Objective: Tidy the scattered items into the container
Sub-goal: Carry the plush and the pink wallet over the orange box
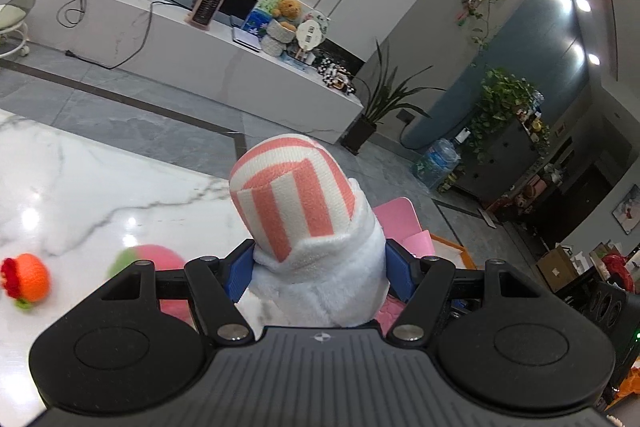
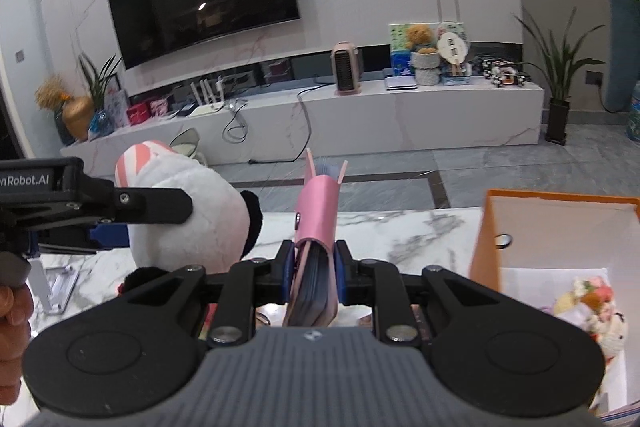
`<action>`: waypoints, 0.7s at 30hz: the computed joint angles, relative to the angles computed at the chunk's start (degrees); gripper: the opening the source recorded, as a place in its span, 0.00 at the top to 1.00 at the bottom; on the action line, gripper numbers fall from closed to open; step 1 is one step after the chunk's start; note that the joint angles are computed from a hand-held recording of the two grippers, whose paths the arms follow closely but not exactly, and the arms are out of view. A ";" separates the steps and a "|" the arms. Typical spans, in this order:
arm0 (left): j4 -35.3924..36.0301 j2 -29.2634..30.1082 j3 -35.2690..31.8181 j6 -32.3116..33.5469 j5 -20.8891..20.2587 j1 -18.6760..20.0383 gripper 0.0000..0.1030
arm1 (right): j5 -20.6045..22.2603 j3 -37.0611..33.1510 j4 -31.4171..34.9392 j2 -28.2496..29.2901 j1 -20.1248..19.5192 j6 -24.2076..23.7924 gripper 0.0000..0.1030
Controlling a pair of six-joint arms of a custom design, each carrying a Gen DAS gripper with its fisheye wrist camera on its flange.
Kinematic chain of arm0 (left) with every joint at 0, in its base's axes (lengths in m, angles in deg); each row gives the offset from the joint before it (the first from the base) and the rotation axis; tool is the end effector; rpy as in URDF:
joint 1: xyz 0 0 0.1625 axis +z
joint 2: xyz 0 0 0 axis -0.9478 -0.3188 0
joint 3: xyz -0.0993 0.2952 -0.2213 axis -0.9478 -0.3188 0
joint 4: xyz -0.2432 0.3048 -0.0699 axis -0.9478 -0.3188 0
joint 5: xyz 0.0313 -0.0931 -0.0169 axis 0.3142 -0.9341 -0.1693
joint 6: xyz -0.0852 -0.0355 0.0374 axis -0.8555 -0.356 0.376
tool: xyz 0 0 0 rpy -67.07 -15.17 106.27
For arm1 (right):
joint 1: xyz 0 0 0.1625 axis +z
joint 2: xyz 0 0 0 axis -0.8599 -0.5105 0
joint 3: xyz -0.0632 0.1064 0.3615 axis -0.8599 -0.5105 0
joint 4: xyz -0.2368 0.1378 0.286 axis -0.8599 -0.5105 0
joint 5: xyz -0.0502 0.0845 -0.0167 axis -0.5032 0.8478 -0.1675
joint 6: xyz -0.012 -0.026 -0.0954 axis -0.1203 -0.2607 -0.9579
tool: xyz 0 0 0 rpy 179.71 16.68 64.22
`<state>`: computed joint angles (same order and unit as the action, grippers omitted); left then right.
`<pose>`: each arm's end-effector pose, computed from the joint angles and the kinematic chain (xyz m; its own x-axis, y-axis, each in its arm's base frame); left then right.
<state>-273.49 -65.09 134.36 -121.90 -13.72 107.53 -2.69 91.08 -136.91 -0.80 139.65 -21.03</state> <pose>-0.2873 -0.4744 -0.0086 -0.9733 -0.1329 -0.1870 0.0933 0.5153 -0.8519 0.0593 -0.5598 0.2668 -0.6661 -0.6219 0.4117 -0.7405 0.4857 -0.4644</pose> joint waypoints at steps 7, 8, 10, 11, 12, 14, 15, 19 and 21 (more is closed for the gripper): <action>1.60 4.50 -6.98 2.78 -3.21 0.83 0.24 | 1.40 -2.16 1.15 -1.33 -1.90 1.93 0.78; 1.65 5.09 -7.89 3.07 -3.70 0.96 0.24 | 1.58 -2.51 1.33 -1.43 -2.19 2.16 0.78; 1.89 6.35 -10.00 3.74 -4.72 1.24 0.24 | 1.84 -3.04 1.46 -1.53 -2.62 2.53 0.78; 2.13 6.93 -11.00 4.02 -5.22 1.36 0.24 | 1.97 -3.34 1.55 -1.61 -2.87 2.78 0.78; 2.36 7.51 -11.99 4.34 -5.74 1.47 0.24 | 2.10 -3.56 1.63 -1.71 -3.11 2.97 0.78; 2.79 8.40 -13.48 4.90 -6.40 1.52 0.24 | 2.40 -4.17 1.78 -1.83 -3.58 3.43 0.78; 3.05 8.85 -14.22 5.16 -6.74 1.55 0.24 | 2.55 -4.45 1.88 -1.92 -3.84 3.61 0.78; 4.01 10.29 -16.43 5.75 -7.87 1.62 0.24 | 3.01 -5.47 2.20 -2.21 -4.83 4.28 0.78; 4.10 11.04 -17.56 6.07 -8.51 1.68 0.24 | 3.38 -6.00 2.39 -2.34 -5.32 4.70 0.78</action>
<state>-269.39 -54.05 116.80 -115.83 -22.24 109.21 0.69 85.08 -134.52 -3.15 134.33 -16.33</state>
